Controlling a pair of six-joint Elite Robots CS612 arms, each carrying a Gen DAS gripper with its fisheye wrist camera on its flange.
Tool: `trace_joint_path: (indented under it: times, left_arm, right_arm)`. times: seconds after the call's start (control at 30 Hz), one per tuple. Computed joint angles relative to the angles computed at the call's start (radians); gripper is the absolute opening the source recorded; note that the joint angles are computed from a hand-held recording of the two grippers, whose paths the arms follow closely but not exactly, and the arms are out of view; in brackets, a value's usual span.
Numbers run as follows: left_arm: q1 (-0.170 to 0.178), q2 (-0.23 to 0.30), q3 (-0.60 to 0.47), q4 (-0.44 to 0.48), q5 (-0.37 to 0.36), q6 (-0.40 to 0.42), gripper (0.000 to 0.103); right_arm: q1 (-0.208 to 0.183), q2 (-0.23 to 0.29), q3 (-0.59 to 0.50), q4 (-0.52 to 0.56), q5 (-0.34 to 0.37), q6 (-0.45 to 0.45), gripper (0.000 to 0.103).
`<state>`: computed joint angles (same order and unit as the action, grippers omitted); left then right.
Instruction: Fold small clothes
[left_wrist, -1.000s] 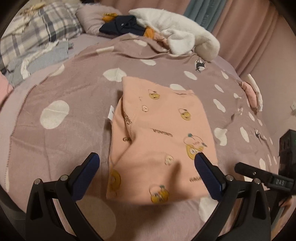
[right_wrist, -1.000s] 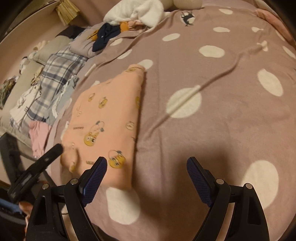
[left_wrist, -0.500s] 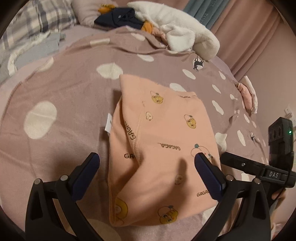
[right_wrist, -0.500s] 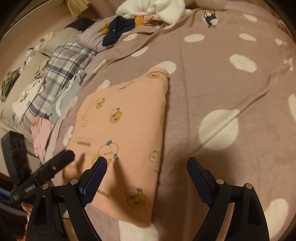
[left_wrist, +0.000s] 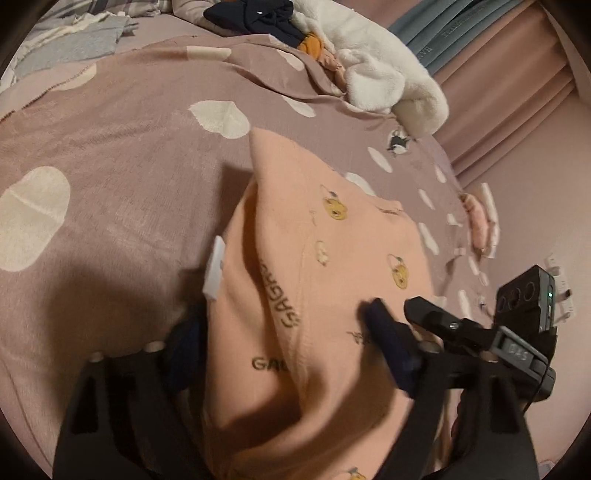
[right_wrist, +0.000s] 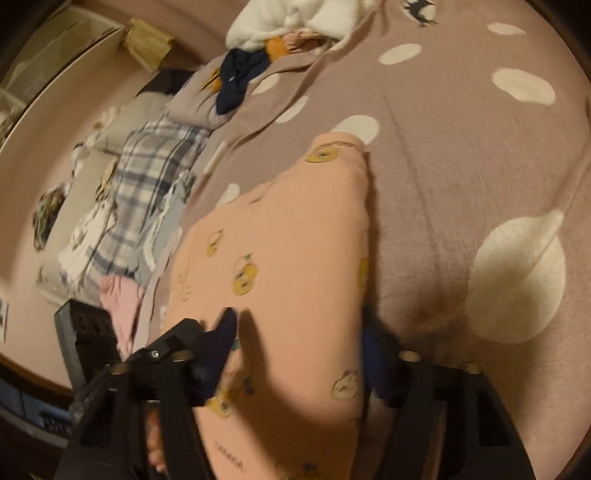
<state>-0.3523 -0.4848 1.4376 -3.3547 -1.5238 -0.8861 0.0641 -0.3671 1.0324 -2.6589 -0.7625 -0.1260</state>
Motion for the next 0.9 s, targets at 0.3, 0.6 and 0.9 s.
trace_joint_path:
  times: [0.3,0.6,0.9]
  left_arm:
    - [-0.009,-0.004,-0.015,0.011,0.005,0.007,0.030]
    - [-0.018,-0.039,0.007,-0.052,0.006,0.024,0.026]
    - [-0.058,-0.088,0.014,-0.069,0.052,0.100,0.026]
  right_arm:
    - [0.008,-0.013,0.049,-0.183,-0.056,0.064,0.022]
    - [0.000,-0.048,0.083,-0.277,-0.025,0.064,0.020]
    - [-0.030,-0.110,0.161,-0.406,0.009,0.085,0.020]
